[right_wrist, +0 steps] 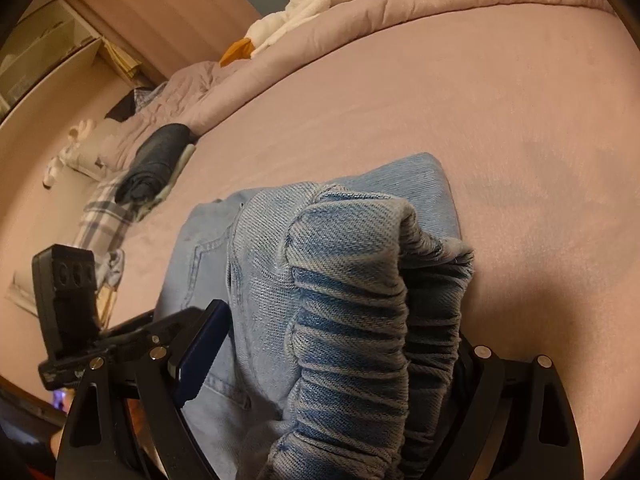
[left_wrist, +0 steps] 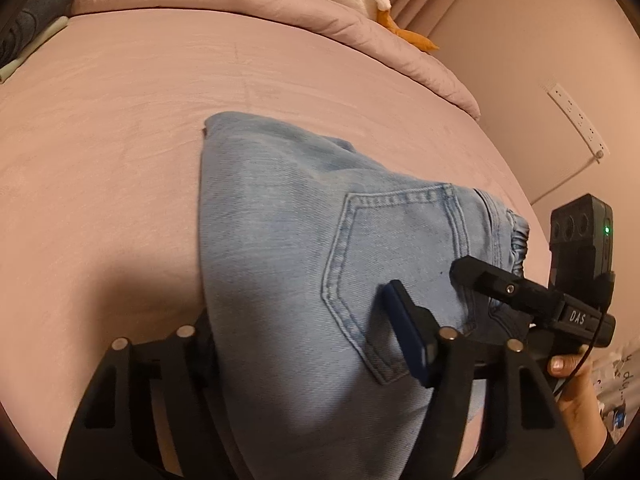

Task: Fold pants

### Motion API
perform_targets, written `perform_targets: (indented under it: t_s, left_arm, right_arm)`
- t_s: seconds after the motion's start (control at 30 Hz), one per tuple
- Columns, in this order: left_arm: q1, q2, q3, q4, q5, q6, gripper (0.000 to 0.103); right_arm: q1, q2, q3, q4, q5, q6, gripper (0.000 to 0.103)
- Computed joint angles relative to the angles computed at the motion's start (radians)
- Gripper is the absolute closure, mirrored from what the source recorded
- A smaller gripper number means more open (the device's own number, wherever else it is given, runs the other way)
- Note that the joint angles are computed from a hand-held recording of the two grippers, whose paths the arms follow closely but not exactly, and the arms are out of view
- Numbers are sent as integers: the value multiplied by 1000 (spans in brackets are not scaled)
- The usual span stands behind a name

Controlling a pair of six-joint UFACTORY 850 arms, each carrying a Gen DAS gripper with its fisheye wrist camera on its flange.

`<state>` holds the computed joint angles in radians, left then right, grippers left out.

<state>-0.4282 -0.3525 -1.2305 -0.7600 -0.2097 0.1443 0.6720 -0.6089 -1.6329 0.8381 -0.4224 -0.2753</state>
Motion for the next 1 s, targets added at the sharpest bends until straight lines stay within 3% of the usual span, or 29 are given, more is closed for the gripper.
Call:
perform_targets:
  t_s: [0.2, 0.47, 0.73, 1.0]
  left_arm:
    - [1, 7, 3, 106, -5, -114, 45]
    - [-21, 3, -21, 485, -24, -499, 52]
    - [-37, 6, -28, 702, -37, -738, 61]
    - [-53, 25, -23, 851, -45, -886, 75]
  right_arm:
    - [17, -6, -20, -186, 17, 160, 15]
    - [60, -11, -54, -621, 17, 535, 23]
    - [112, -2, -60, -1040, 24, 888, 32]
    - [134, 14, -52, -1204, 36, 1028, 44]
